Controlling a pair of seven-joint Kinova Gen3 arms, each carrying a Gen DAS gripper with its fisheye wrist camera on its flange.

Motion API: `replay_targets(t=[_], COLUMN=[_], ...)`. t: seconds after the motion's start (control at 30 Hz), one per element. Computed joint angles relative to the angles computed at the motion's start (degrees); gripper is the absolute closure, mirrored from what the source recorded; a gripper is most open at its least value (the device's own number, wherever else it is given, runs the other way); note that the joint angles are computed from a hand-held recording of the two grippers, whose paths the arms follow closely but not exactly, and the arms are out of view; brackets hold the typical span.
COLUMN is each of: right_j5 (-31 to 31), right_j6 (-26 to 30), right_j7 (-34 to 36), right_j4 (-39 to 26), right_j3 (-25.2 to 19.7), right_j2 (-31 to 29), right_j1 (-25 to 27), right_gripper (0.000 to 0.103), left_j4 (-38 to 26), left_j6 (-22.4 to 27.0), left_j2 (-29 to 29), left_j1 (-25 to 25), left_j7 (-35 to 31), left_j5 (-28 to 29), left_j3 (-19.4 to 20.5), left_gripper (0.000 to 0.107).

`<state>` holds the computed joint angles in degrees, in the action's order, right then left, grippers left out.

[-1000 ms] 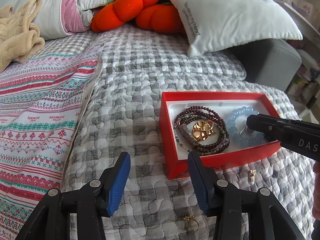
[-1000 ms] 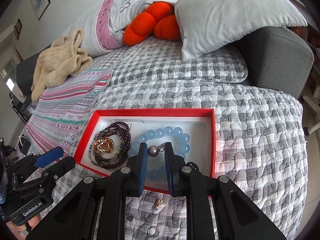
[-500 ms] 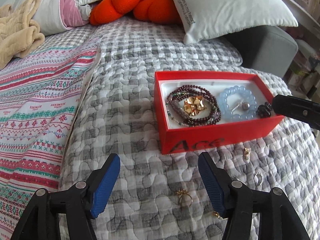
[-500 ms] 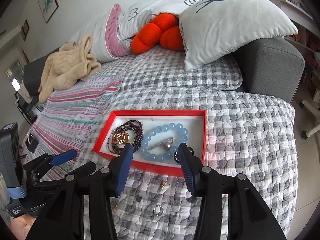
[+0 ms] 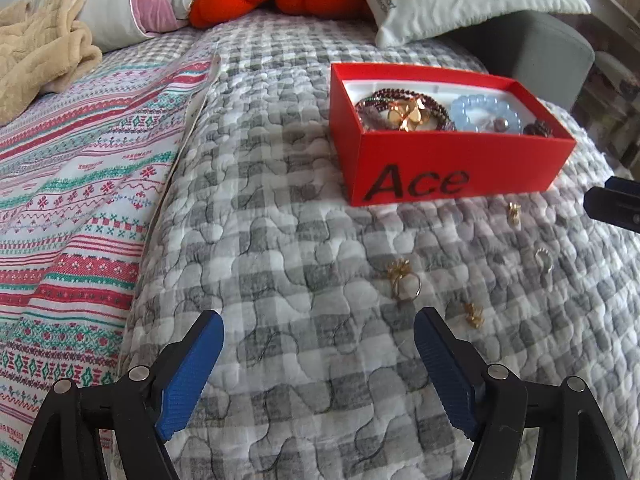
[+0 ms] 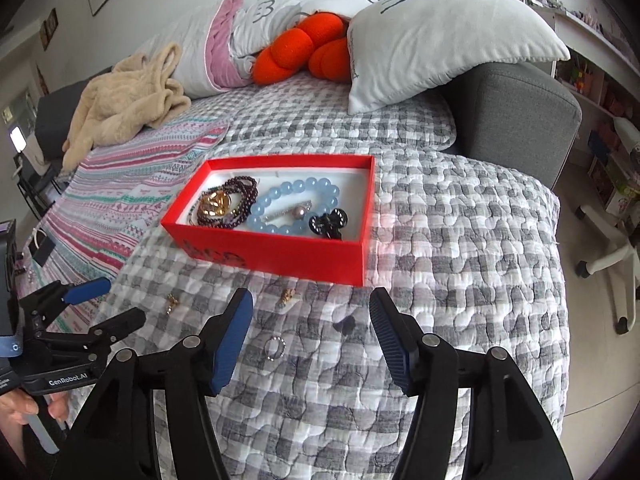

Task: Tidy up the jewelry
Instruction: 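Withdraw left tool while right tool grasps the silver hoop earring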

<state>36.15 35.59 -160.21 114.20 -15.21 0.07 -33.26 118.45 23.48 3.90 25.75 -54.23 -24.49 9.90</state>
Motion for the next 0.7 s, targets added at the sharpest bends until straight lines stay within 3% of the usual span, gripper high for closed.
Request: replay_targets(t=[0.23,0.4,0.5,0.7], right_j5=[1.8,2.2,7.1,9.4], right_j6=[2.2,2.8,4.7,2.2], right_j7=[-1.1,-0.3,-4.1,-5.8], right_j4=[2.4,3.2,3.6,4.0], right_j3=[-1.1,-1.2,-1.0,0.3], right_j2=[1.2,3.2,4.3,4.9], right_j1=[-2.4,-4.9,-8.0,-8.3], right_gripper=[0.039,0.039,0.039,0.038], left_j4=[3.0,5.0,5.9,6.7], left_j6=[-1.0,-2.5,-3.3,-3.6], left_j2=[-0.6,-1.1,-1.2,-1.3], left_j1=[1.1,2.7,2.9,3.5], left_j7=[1.4,9.2,12.8,18.4], left_j5=[-3.7,-12.3,-15.5,-21.6], left_j3=[0.3,0.3,0.4,0.9], left_gripper=[0.026,0.024,0.022,0.021])
